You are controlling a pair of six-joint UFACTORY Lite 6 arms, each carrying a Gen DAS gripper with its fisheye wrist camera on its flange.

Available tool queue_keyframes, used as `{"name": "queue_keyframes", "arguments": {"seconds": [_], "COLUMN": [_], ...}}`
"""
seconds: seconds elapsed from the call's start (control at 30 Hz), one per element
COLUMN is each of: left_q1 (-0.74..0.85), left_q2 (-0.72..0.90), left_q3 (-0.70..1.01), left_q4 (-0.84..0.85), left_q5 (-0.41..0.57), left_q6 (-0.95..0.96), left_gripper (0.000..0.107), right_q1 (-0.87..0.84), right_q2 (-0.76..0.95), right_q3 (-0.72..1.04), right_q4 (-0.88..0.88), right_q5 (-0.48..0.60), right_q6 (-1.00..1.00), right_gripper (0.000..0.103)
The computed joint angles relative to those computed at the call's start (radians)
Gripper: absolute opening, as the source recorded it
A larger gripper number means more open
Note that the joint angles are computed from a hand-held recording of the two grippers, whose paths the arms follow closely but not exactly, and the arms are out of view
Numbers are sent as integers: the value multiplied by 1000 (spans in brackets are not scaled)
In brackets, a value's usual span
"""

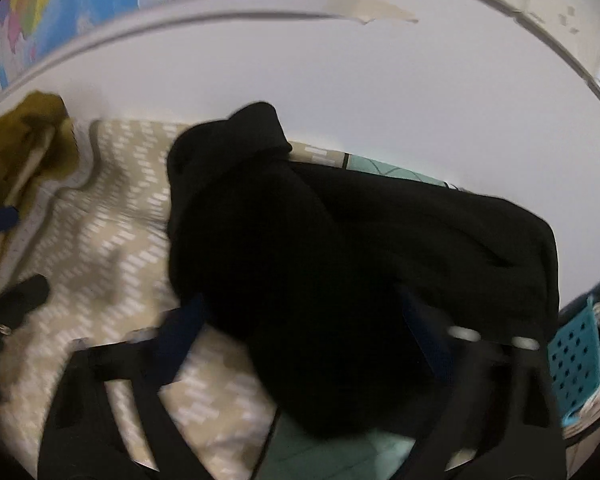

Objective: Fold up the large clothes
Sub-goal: 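Grasp the black jacket with both grippers and lift it off the bed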

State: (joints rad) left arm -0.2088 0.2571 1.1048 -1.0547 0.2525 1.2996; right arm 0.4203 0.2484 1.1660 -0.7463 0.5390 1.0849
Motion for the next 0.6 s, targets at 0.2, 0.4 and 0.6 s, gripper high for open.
{"name": "queue_keyframes", "arguments": {"seconds": [0.2, 0.4, 0.6], "left_q1": [-1, -39, -101], "left_q2": [80, 112, 97], "left_q3": [75, 116, 92], "left_q4": [-67, -338, -450], "left_q5": [2, 61, 274], "left_q6": [96, 397, 626], "left_gripper": [96, 96, 96], "right_q1": [-52, -139, -441], "right_q2": [-268, -539, -647], "right_q3": [-106, 24, 123], "right_q4": [99, 191, 535], "right_q5": [9, 155, 207], "right_q6": [-163, -344, -687], "right_gripper": [10, 8, 7]}}
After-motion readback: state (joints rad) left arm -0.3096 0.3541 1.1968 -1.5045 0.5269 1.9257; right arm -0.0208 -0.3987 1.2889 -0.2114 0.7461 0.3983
